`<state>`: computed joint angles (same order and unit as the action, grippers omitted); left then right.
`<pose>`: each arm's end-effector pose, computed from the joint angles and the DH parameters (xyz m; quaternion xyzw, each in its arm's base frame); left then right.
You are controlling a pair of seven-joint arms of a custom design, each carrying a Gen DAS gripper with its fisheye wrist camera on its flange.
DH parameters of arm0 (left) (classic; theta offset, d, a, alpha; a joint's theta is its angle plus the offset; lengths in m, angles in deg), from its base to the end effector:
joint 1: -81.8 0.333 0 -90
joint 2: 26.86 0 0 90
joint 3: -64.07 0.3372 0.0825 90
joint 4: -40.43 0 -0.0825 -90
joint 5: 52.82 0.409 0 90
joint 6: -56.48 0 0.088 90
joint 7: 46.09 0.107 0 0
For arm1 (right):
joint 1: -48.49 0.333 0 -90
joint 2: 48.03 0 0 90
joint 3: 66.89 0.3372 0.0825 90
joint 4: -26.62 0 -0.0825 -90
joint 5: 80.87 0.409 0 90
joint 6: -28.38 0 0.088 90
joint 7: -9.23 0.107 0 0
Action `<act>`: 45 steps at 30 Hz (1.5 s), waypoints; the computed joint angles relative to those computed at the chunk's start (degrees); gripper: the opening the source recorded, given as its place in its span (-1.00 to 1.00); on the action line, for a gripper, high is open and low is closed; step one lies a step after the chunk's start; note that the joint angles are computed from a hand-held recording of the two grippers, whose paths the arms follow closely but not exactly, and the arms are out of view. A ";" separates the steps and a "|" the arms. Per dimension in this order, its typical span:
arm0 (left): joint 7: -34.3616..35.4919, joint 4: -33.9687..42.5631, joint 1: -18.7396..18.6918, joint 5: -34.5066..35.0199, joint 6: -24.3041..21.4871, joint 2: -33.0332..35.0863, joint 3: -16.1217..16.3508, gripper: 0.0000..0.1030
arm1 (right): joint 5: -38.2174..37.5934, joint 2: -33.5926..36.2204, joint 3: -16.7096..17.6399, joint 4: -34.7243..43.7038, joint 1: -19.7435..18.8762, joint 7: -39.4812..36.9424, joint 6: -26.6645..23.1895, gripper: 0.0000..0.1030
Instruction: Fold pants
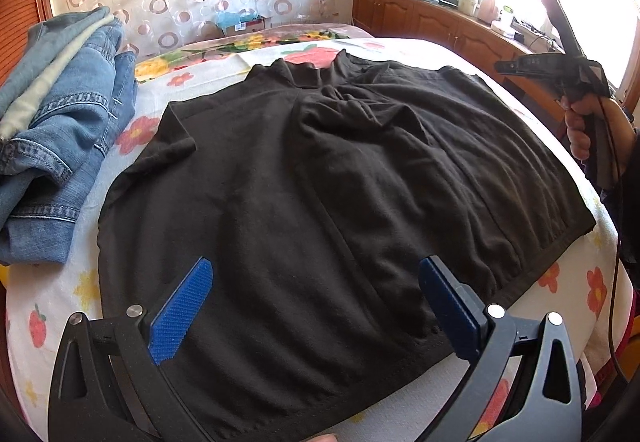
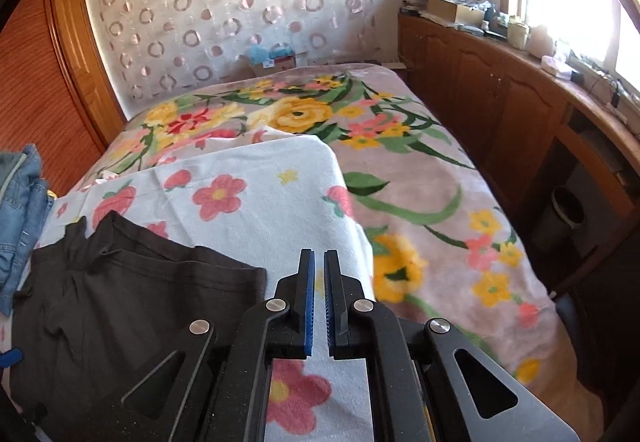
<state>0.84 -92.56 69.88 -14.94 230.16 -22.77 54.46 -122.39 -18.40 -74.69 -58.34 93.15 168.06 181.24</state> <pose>0.5116 -0.2510 0.3769 -0.5782 0.7478 -0.2632 0.1927 0.5959 0.4986 0.4554 -0.6521 0.6348 -0.2395 0.3383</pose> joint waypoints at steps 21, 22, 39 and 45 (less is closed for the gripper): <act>1.02 0.41 -0.54 -0.45 -1.33 0.63 0.18 1.00 | 20.82 4.02 4.95 4.19 -5.39 -23.54 3.38 -0.93; 0.97 0.39 -0.50 -0.41 -1.32 0.63 0.15 1.00 | 20.33 3.55 3.38 3.51 -4.23 -22.81 3.46 -0.93; -0.94 0.37 -0.44 1.66 -1.11 0.60 0.27 1.00 | 3.20 -0.61 -1.24 -0.44 3.55 -12.32 -0.49 -0.31; 2.85 -0.45 0.08 -1.63 -1.32 -0.18 -0.38 1.00 | -9.99 -8.40 -0.49 -12.61 6.31 -2.18 4.74 -0.21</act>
